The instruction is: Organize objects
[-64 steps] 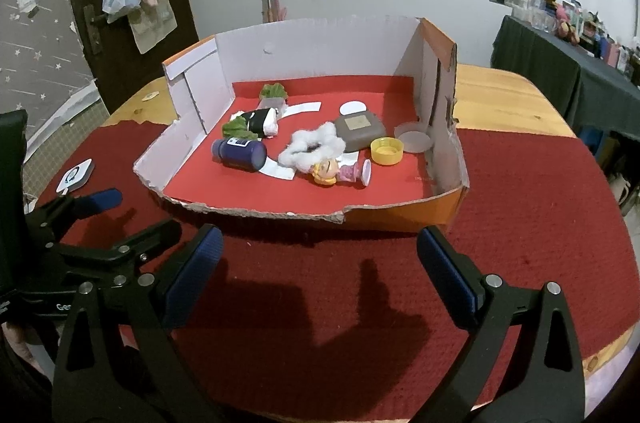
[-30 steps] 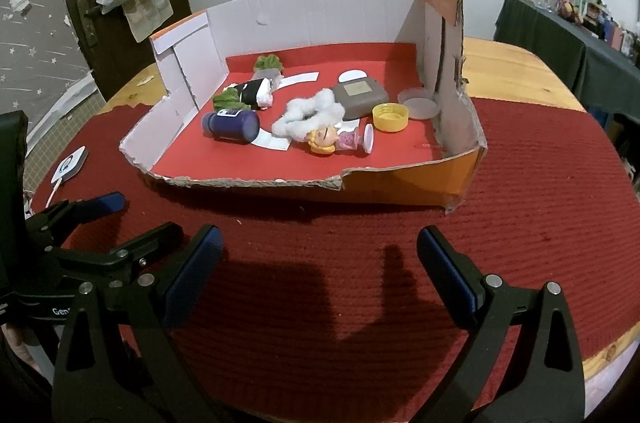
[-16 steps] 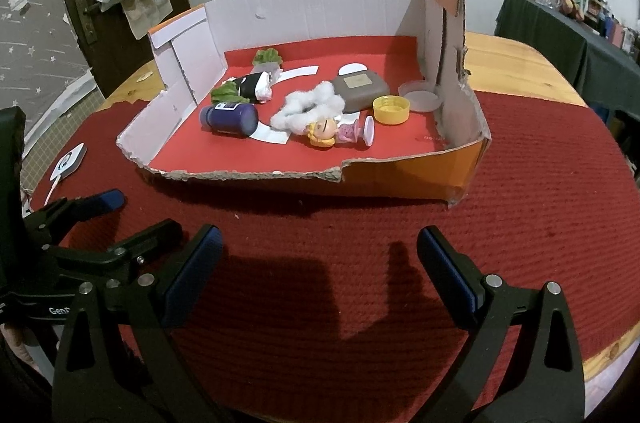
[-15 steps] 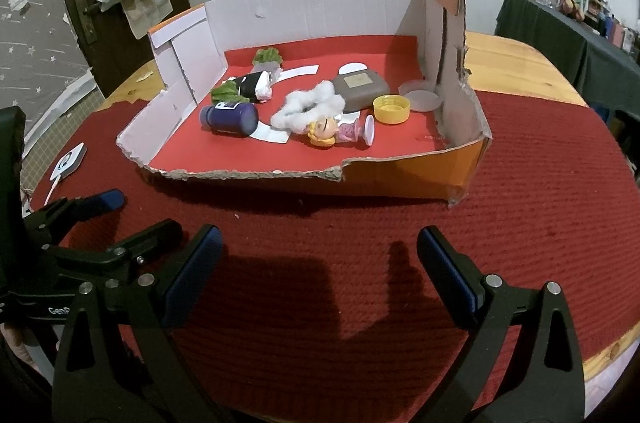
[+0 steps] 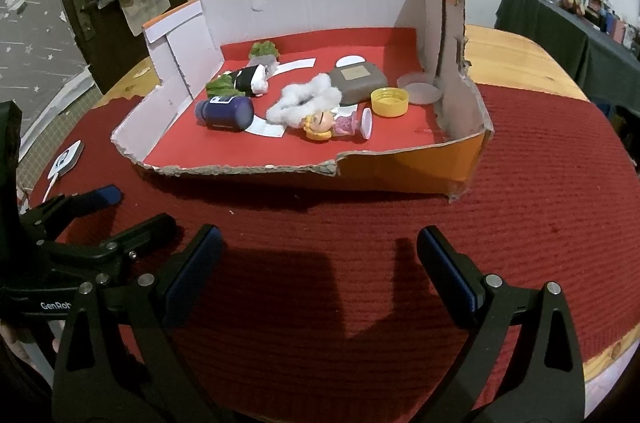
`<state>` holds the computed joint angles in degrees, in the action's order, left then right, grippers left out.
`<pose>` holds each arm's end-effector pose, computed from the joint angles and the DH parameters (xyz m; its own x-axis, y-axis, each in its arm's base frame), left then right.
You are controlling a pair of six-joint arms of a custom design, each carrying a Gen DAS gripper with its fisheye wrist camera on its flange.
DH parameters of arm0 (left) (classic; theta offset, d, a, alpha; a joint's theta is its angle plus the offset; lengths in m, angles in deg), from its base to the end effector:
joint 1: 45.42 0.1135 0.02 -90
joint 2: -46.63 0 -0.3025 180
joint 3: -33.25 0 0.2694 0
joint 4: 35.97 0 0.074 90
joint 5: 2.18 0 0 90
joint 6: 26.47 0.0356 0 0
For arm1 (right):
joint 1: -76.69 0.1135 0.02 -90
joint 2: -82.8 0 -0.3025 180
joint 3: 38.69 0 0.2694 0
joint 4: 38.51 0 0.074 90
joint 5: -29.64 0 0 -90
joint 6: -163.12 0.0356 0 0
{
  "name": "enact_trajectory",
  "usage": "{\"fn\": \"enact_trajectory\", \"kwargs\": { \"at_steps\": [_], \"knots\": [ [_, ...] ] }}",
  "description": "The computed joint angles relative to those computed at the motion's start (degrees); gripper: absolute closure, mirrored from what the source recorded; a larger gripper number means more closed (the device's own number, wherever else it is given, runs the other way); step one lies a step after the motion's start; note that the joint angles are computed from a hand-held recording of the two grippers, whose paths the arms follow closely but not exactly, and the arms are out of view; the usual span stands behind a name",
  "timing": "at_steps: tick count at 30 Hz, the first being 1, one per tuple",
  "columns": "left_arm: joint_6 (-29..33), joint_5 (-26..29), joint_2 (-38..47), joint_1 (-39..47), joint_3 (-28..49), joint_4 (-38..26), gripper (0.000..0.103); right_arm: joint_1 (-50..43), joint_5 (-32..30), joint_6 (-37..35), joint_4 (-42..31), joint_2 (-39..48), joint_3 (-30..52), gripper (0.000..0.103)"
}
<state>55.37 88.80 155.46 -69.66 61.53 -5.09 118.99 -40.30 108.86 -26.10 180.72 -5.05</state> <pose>0.2120 -0.0961 0.0505 -0.7478 0.1811 -0.6388 0.3177 0.9424 -0.1048 0.1894 0.1558 0.0859 -0.7500 0.0594 -0.6588 -0.0461 0.9888 0.1417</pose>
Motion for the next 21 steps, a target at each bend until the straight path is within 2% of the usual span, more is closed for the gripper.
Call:
{"fn": "enact_trajectory", "kwargs": {
  "at_steps": [16, 21],
  "knots": [
    [0.5, 0.4, 0.8, 0.5, -0.5, 1.7, 0.0, -0.2, -0.4, -0.1, 0.4, 0.5, 0.0, 0.004],
    [0.7, 1.7, 0.7, 1.1, 0.4, -0.5, 0.0, -0.3, -0.6, -0.1, 0.8, 1.0, 0.1, 0.004]
  ]
}}
